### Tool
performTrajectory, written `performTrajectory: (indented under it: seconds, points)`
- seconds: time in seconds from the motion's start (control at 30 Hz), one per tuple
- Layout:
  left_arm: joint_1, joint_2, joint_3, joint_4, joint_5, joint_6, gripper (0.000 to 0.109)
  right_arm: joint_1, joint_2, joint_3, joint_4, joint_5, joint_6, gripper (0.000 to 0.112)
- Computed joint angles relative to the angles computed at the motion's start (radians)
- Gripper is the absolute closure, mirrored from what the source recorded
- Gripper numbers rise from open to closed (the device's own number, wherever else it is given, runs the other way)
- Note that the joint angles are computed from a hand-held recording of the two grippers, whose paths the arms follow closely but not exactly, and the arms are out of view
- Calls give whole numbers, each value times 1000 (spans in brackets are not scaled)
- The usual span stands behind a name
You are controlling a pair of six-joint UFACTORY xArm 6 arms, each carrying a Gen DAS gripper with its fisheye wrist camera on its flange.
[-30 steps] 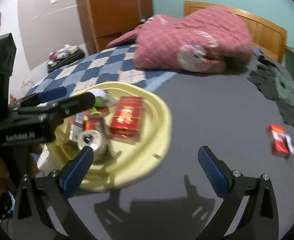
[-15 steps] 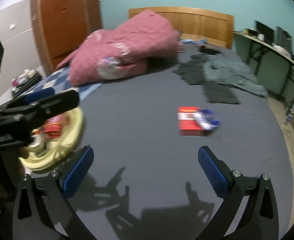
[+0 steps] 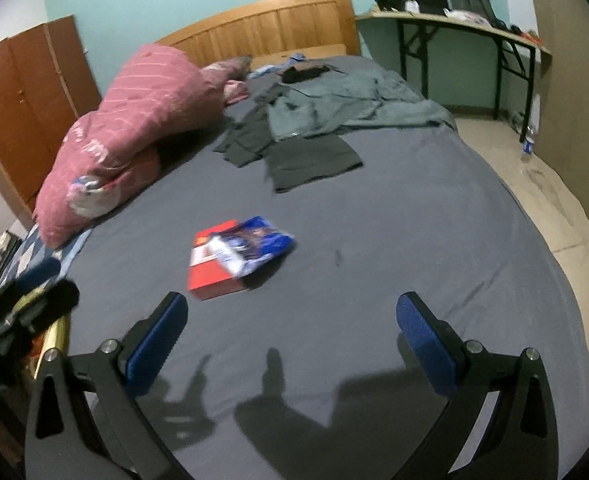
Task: Organize objects
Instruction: 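Move both tools back toward the last red pack and blue snack bag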
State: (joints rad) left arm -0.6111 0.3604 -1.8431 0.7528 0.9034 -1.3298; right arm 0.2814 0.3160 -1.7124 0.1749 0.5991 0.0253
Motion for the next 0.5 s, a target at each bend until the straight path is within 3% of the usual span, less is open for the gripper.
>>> performTrajectory:
  seconds: [0.07, 0.2, 0.37, 0.5]
  points:
    - [24, -14, 44, -30, -45, -27, 6, -8, 26, -7, -1, -28, 13, 9]
    - [38, -16, 64, -32, -20, -11, 6, -16, 34, 22, 17, -21, 5, 9]
    - [57, -23, 96, -80, -55, -28, 6, -12, 36, 37, -5, 6, -3, 9]
    - [47, -37, 107, -45, -52, -65, 6, -4, 26, 52, -9, 2, -20, 9]
